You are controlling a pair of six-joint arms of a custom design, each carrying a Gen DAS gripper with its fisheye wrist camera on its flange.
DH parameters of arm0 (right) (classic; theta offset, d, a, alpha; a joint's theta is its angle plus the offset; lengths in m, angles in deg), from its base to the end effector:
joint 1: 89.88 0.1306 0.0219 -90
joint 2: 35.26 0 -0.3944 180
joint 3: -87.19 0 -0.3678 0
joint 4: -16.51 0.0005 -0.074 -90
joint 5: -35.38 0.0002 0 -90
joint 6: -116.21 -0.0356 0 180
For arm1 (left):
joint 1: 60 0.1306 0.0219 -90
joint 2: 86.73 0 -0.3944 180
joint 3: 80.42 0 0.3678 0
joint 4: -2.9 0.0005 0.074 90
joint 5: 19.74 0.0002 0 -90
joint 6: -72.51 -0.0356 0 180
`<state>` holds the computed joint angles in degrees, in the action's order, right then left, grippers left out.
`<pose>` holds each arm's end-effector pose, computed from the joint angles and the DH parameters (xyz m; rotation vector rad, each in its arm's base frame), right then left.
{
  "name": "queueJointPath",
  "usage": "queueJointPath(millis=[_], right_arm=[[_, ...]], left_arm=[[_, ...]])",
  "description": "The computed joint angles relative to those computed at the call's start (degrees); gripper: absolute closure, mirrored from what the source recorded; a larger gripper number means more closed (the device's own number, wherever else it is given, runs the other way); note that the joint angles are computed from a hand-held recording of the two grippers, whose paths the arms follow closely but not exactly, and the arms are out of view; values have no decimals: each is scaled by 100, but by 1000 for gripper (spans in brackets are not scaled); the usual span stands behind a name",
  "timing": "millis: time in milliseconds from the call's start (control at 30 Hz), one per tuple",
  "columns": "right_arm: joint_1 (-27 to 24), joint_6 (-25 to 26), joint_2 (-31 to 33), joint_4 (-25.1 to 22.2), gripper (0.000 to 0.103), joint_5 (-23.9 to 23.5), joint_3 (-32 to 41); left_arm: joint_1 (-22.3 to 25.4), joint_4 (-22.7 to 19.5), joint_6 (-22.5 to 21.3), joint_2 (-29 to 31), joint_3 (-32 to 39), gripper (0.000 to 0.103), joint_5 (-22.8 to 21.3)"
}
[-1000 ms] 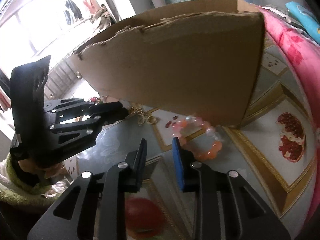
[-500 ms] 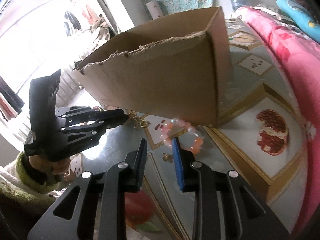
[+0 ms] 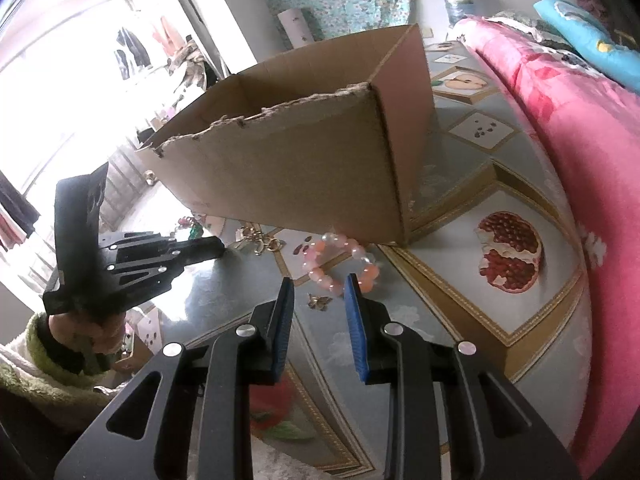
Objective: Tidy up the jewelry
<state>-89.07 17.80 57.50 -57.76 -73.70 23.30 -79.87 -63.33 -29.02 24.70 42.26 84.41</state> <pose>0.4461 0.0174 0.5866 0.0165 2.4516 0.4798 0.5507 -0.2088 0.4805 0.7787 2.4048 -0.3706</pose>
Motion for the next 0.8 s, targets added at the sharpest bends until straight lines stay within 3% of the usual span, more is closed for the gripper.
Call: queueJointPath(millis=[100, 200, 400, 533, 633, 800], right_arm=[[75, -25, 40, 39, 77, -36, 52], [223, -72, 163, 68, 77, -222, 167], [732, -94, 694, 18, 76, -458, 713], [1046, -54, 1220, -146, 76, -487, 1324], [1237, 54, 1609, -369, 76, -315, 1817], [1456, 134, 2011, -594, 76, -77, 2314]], left_arm=[[38, 80, 32, -153, -200, 100, 94], [130, 464, -1, -499, -576, 99, 171], [413, 782, 216, -758, -713, 95, -198], [628, 632, 336, -549, -447, 74, -685], [733, 451, 354, -335, -228, 71, -996], [889, 236, 373, -117, -11, 70, -889]])
